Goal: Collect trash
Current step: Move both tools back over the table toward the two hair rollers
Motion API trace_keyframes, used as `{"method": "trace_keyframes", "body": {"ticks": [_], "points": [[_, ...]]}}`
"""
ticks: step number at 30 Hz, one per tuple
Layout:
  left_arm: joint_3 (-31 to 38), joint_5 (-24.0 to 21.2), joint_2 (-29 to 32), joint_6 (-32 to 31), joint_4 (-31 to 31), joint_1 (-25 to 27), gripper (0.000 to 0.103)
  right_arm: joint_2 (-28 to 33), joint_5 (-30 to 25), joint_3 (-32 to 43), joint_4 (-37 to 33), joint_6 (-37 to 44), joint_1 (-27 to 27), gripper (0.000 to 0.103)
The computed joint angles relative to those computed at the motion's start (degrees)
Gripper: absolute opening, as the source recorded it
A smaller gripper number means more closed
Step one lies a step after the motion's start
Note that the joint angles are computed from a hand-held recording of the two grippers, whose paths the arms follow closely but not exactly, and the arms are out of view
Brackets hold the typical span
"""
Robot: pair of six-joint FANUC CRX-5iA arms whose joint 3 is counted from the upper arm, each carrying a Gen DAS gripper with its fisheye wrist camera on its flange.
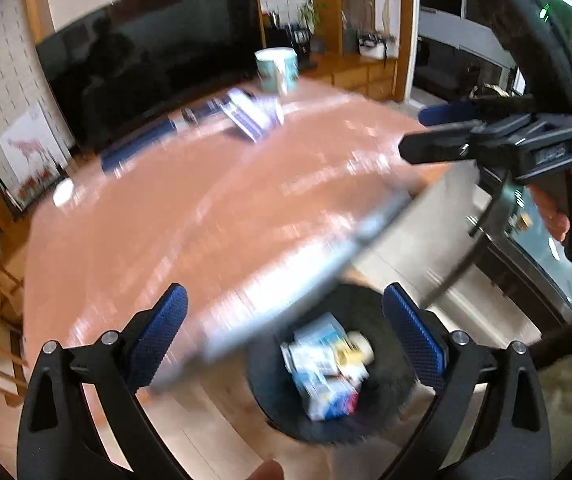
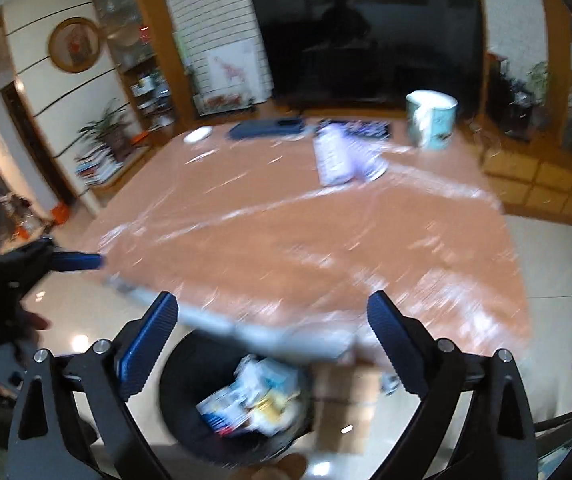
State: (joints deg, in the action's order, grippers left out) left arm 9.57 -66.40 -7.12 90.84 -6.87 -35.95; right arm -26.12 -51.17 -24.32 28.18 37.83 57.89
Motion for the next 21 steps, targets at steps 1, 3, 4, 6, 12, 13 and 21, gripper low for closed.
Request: {"method": "trace_keyframes", "body": {"ticks": [1, 3, 4, 6, 12, 13, 21], "points": [[1.6, 0.2, 1.4, 0.1, -0.3, 0.6, 0.099, 1.1, 0.8, 0.8, -0.1, 0.7, -1.8, 0.094], [4.4, 0.2, 4.0, -0.1, 0.2, 2.0, 0.099, 4.2, 1.7, 3.0, -0.4, 1.5, -5.7, 0.094], [5.6, 0.8, 5.6, -0.5, 1.3, 3.1, 0.099, 5.7, 2.2, 3.9, -0.2, 1.7, -7.5, 0.094], [9.1, 0.1, 9.1, -1.0, 3.5, 4.7, 0.099, 8.5, 3.0, 5.6, -0.1, 2.8, -10.2, 0.094], [20.9, -2.7, 21.0, -3.6, 11.5, 9.0, 0.099, 18.7, 2.6, 12.9, -2.8, 11.7, -16.5, 0.087], [23.0, -3.3, 23.0, -3.7, 13.1, 9.8, 0.099, 20.4, 2.2, 14.3, -3.3, 13.2, -17.1, 0.085], [34.8, -6.8, 35.6, -2.6, 24.4, 13.9, 0.099, 29.0, 2.3, 22.2, -8.1, 22.1, -20.9, 0.083]]}}
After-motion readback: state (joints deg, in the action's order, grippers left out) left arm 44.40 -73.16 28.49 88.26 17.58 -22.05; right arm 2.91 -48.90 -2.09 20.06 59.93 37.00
